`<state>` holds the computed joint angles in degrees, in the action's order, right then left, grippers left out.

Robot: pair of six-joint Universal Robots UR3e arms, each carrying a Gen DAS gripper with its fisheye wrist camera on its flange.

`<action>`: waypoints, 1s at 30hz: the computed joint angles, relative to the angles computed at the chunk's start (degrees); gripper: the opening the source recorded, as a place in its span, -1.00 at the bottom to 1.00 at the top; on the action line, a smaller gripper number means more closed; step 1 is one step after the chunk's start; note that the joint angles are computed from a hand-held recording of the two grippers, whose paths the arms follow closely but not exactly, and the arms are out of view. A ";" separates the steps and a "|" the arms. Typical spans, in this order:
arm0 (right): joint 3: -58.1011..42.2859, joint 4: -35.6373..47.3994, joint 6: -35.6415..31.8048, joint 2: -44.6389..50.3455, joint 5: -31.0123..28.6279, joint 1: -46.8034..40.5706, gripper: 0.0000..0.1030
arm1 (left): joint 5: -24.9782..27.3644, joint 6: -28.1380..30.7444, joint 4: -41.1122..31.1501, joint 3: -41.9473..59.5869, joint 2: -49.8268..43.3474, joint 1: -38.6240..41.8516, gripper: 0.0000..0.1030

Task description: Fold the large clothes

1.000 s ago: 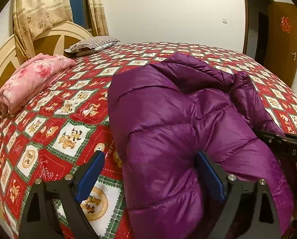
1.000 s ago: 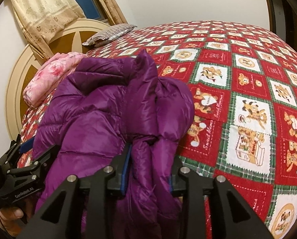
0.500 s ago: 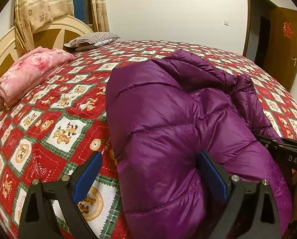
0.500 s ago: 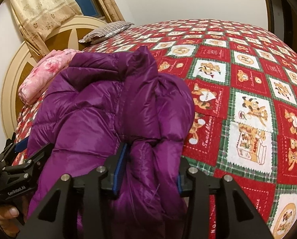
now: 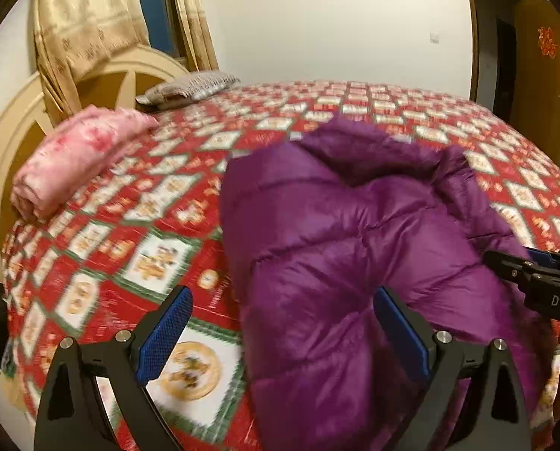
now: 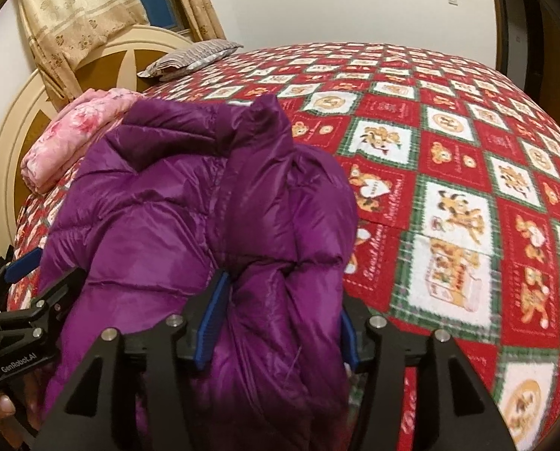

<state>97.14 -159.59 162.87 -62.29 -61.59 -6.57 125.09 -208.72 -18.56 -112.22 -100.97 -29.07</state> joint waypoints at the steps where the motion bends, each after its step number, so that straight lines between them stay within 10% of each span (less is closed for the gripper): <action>1: 1.88 -0.25 -0.41 -2.18 0.71 -0.59 0.12 | 1.25 -1.06 -1.79 0.07 2.08 -1.27 0.89; 14: 25.78 0.31 -6.35 -40.24 14.53 -11.73 0.67 | 23.04 -17.27 -27.12 7.98 16.42 -20.20 0.89; 30: 28.75 2.77 -8.65 -45.48 17.45 -14.75 0.68 | 25.21 -20.87 -31.68 9.04 16.45 -22.98 0.89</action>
